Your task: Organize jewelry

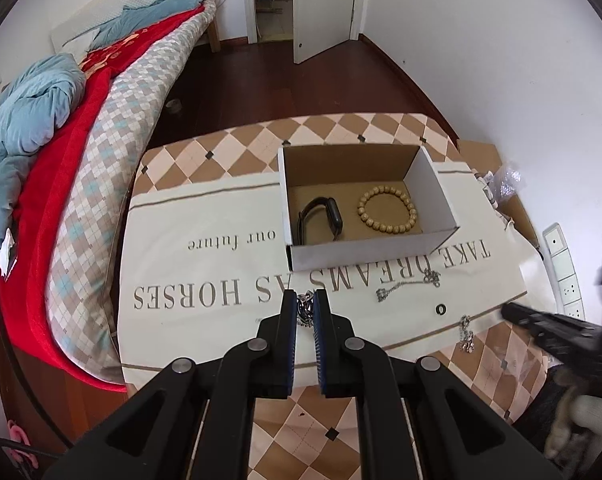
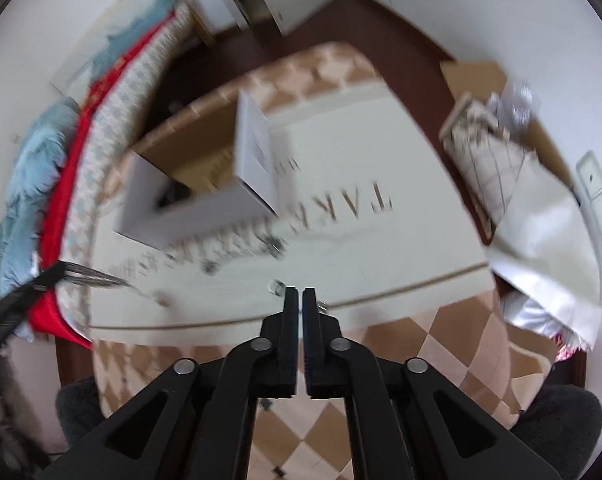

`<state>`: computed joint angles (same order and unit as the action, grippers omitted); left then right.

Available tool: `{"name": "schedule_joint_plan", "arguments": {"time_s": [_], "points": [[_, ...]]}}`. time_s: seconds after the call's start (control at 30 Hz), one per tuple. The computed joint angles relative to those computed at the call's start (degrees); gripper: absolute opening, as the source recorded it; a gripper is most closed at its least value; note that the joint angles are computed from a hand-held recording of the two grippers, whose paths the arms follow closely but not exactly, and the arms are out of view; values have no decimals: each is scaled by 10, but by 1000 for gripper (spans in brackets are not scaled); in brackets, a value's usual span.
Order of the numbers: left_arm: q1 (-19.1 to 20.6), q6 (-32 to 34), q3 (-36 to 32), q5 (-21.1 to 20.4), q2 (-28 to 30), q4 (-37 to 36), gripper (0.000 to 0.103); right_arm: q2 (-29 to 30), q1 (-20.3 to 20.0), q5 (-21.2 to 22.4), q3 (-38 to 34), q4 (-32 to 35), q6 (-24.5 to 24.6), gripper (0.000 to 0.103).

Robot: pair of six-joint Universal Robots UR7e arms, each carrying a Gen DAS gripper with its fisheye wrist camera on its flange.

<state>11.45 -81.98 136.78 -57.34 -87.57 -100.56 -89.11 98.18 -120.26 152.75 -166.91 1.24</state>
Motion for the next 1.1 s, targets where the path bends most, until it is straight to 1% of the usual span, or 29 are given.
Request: {"name": "schedule_joint_plan", "arguments": {"time_s": [0.03,0.07,0.13,0.2,0.23,0.27,0.3,0.33,0.4,0.47,0.57,0.67,0.73,0.77,0.83,0.9,0.93,0.97,1.0,1.03,1.1], "points": [[-1,-2,2,-2,-1,1,5,12,-14,7,6,-14,-10,33],[-1,-4,4,-5,0,0,5,23,-24,14,11,-24,-20,37],[-1,-5,8,-11,-2,-1,5,58,-23,3,19,-51,-32,37],[1,-6,12,-17,-2,-2,5,101,-17,-20,23,-83,-42,37],[2,-6,13,-18,-3,-3,5,119,-16,-30,25,-100,-44,26],[3,-8,14,-19,-3,-3,5,134,-14,-38,31,-128,-50,3],[3,-6,15,-20,-3,-1,5,147,-11,-43,35,-154,-61,0],[3,-7,15,-20,-4,0,5,148,-12,-41,39,-168,-60,0],[1,-8,14,-20,-6,5,5,134,-10,-30,48,-185,-64,0],[1,-9,12,-18,-9,9,5,88,-4,-10,54,-169,-59,0],[1,-11,8,-12,-14,13,5,22,21,9,46,-113,-43,0],[1,-9,4,-6,-16,11,5,-32,43,23,28,-53,-32,0],[0,-8,1,-2,-16,10,5,-36,56,22,13,-37,-24,0],[-1,-7,0,-1,-15,9,5,-35,53,27,8,-27,-26,0],[-1,-6,-1,0,-13,4,5,-25,31,46,-5,4,-27,0],[-1,-6,0,-2,-11,1,5,6,11,34,-5,-15,-27,3],[0,-5,1,-3,-10,0,5,30,5,17,-9,-20,-28,10],[0,-5,3,-6,-9,-3,5,51,-3,5,-7,-42,-28,20],[1,-5,5,-8,-8,-6,5,71,-13,4,-6,-61,-38,24],[2,-3,6,-10,-6,-9,5,87,-16,-6,-8,-72,-41,27],[4,-1,10,-14,-4,-17,5,126,-16,-29,-9,-104,-50,27]]}}
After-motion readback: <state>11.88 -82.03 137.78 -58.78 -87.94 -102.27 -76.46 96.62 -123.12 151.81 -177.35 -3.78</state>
